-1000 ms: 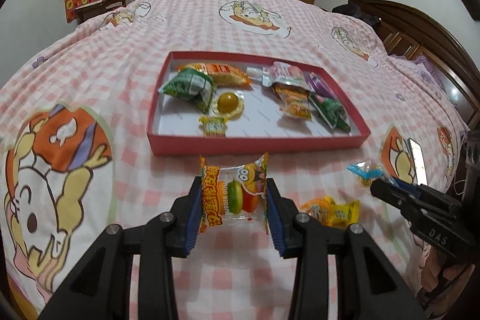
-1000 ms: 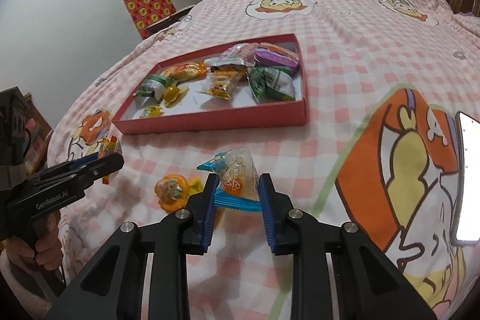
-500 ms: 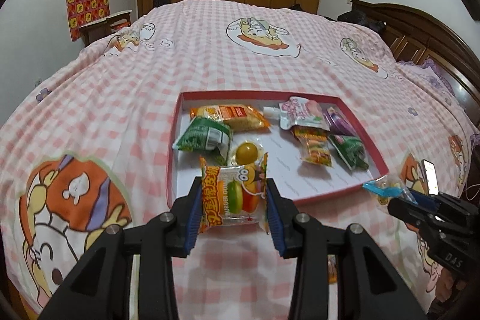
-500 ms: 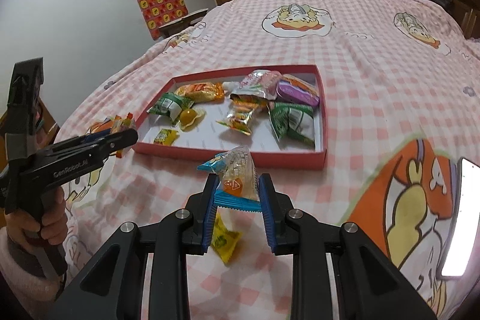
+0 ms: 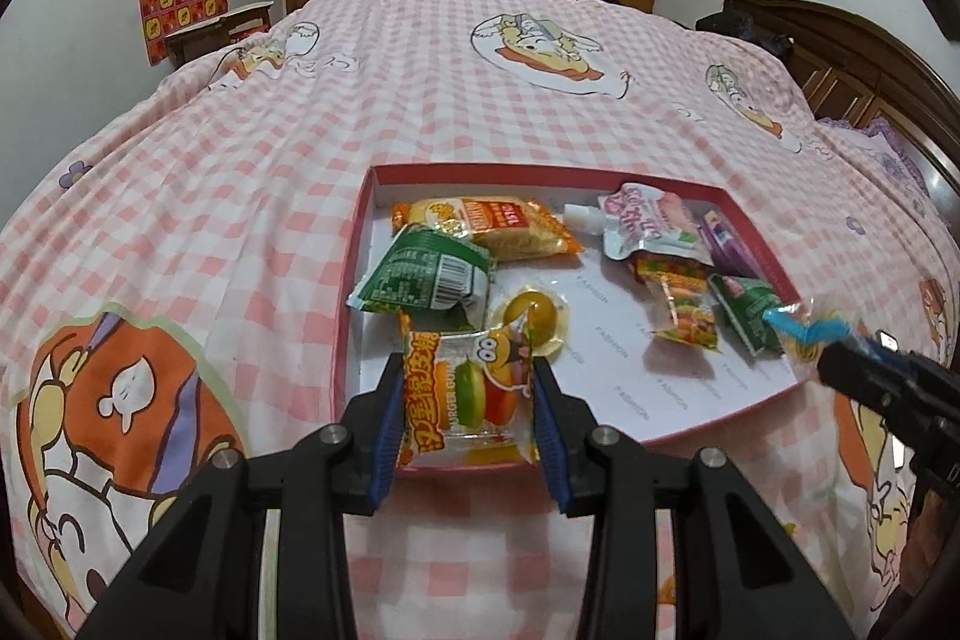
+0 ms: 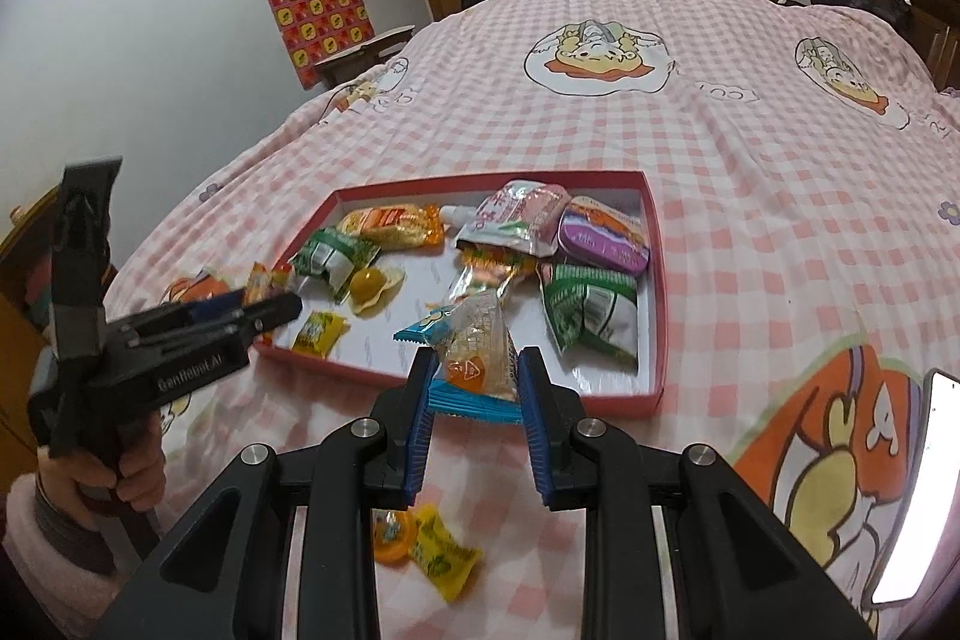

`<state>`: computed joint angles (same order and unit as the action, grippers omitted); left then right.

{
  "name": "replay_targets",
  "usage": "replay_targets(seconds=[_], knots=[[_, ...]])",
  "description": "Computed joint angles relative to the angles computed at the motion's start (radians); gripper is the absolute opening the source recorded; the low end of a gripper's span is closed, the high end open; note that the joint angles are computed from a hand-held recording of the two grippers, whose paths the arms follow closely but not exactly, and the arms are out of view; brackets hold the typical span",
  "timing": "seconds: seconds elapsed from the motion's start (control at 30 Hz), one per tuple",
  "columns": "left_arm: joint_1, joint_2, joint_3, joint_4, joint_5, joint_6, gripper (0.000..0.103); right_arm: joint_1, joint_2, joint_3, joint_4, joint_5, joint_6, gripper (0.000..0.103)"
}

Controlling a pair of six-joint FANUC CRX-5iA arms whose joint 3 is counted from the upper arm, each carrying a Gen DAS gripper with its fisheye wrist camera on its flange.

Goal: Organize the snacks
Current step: 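Carry the burger packet and clear packet into the box and open both tools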

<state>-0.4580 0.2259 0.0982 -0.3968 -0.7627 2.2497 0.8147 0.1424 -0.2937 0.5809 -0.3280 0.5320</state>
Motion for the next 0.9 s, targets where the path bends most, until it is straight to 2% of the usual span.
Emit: replay_targets(seconds=[0.43, 0.6, 0.77, 0.9], knots=[[0.029, 0.046, 0.024, 0.018, -0.001, -0.01, 0.041, -0.015, 0.077, 0.071, -0.027, 0.011, 0.031, 0.028], [0.016, 0.064, 0.047, -0.026, -0.022, -0.002, 0.041, -0.024, 0.106, 0.1, -0.052, 0.012, 0.052, 0.028], [0.008, 0.077, 0.058, -0.042, -0.023, -0.01, 0.041, -0.035, 0.123, 0.095, -0.02, 0.039, 0.015, 0.028], [0.007, 0.091, 0.072, -0.043, -0.027, -0.018, 0.041, -0.048, 0.128, 0.071, 0.045, 0.072, -0.066, 0.028]])
